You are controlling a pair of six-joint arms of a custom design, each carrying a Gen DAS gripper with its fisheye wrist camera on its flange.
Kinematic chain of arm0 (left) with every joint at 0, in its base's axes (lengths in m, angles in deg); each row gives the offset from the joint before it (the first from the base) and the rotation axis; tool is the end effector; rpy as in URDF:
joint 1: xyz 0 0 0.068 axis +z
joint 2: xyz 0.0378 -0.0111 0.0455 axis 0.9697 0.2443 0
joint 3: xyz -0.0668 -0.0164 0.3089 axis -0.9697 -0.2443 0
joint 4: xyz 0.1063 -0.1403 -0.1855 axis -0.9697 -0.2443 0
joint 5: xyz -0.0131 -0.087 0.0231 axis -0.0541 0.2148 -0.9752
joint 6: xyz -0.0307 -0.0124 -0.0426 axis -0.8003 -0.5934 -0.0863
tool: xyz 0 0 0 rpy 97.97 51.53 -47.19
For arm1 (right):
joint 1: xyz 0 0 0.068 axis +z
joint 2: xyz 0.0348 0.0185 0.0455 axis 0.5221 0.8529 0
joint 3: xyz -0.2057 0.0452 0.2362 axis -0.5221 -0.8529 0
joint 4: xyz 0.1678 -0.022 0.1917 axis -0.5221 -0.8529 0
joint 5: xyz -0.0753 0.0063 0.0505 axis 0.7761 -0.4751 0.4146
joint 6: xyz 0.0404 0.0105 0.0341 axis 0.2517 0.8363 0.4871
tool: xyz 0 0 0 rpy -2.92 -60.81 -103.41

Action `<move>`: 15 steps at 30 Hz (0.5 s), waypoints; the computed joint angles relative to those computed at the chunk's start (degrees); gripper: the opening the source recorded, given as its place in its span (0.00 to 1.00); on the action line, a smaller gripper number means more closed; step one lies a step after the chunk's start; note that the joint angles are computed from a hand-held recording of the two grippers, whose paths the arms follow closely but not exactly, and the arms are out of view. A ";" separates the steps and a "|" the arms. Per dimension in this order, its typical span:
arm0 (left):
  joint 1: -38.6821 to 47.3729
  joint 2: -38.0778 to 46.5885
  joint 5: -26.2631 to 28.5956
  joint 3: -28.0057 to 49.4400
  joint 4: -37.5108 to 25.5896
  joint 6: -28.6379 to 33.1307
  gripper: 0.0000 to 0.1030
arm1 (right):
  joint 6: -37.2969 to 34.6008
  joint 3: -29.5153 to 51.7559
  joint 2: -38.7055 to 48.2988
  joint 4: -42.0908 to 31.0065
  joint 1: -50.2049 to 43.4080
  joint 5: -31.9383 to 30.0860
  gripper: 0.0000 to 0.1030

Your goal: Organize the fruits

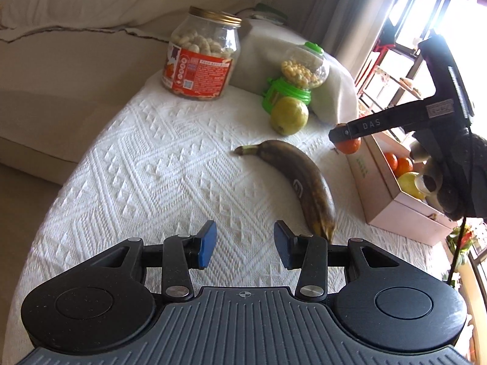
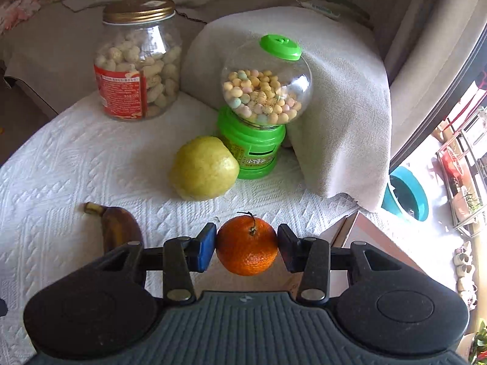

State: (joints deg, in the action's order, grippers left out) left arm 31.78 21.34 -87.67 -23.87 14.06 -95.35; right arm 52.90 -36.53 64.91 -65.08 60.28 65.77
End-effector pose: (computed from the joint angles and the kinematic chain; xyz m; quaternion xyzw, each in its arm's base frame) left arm 0.1465 -0.1244 0.0812 -0.0798 0.9047 -0.1538 0.3893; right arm 0.3301 0.1758 0.1183 -0.2690 0.9043 -0.0048 0.3314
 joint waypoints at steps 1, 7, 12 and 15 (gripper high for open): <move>-0.19 0.16 0.09 0.25 -0.26 0.00 0.45 | 0.78 -3.89 -3.19 1.54 0.01 -3.02 0.42; -1.48 0.16 0.74 3.19 -4.42 0.19 0.45 | 4.53 -25.14 -15.73 12.98 5.15 -8.05 0.43; -2.11 -3.38 1.38 8.19 -12.06 3.15 0.45 | 10.18 -37.36 -12.14 27.52 9.75 -1.76 0.43; -0.59 -5.59 1.95 11.56 -15.41 6.81 0.45 | 12.98 -43.05 -4.91 40.50 8.56 -1.33 0.43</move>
State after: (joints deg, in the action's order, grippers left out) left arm 31.19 15.75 -85.72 -12.31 -1.35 -88.54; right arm 65.88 -79.57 60.00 -24.58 68.84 64.44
